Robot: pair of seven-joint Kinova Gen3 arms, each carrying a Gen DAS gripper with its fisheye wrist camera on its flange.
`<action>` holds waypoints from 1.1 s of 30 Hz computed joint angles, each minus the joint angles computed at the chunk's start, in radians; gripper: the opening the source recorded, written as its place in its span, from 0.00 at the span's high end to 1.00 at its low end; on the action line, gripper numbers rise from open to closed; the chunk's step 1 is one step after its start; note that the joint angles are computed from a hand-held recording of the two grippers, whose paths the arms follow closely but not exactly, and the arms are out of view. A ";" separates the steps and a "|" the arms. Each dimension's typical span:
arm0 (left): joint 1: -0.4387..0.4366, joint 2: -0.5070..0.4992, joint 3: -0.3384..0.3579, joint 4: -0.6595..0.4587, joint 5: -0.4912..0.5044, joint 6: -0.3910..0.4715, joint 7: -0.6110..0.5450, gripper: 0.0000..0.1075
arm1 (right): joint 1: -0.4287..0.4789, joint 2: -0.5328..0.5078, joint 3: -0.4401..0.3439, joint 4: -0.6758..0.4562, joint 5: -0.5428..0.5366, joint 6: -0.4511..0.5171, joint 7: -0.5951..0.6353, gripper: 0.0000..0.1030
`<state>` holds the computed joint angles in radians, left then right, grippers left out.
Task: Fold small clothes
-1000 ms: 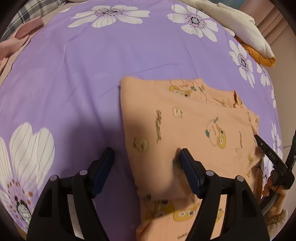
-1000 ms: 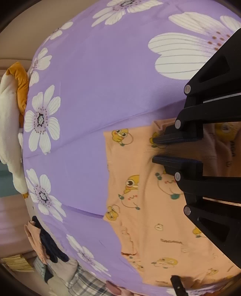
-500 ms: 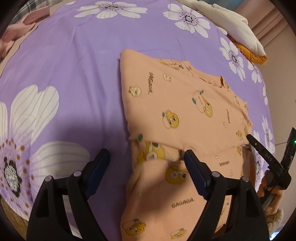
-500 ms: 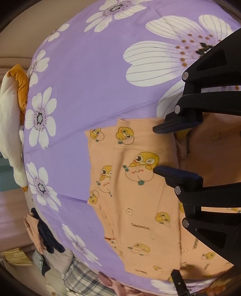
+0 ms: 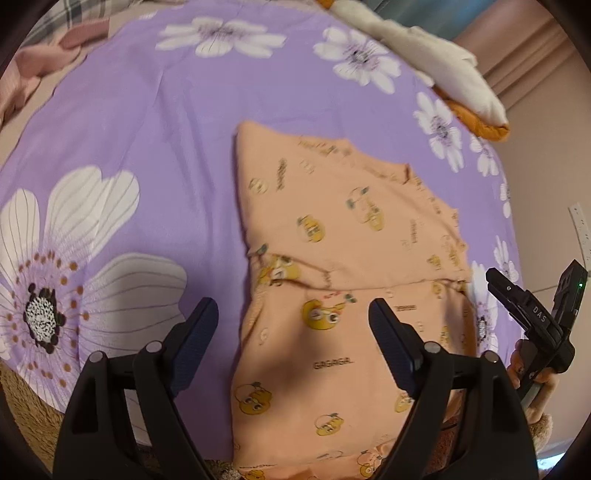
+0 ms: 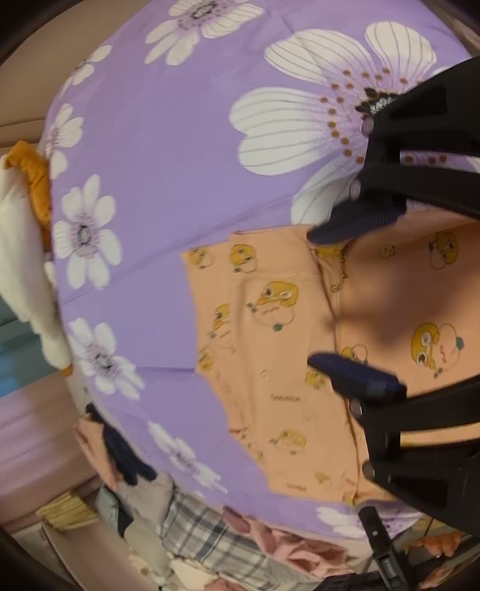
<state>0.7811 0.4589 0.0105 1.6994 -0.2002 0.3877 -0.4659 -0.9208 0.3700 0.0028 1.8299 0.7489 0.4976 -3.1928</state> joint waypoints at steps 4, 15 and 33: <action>0.073 0.000 -0.068 0.007 -0.052 -0.013 0.068 0.07 | -0.042 -0.029 0.026 0.036 0.087 -0.008 -0.095 0.28; 0.037 -0.002 -0.012 0.084 0.024 -0.086 0.071 0.14 | 0.015 -0.035 -0.069 0.103 0.014 0.011 -0.078 0.28; 0.145 -0.009 -0.079 0.183 0.062 -0.190 0.109 0.26 | -0.010 -0.117 -0.108 0.269 -0.035 -0.057 -0.211 0.28</action>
<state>0.9258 0.4502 -0.0685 1.8821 -0.1384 0.1977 -0.3565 -0.9310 0.2530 -0.1049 2.0989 0.7137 0.4409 -3.4042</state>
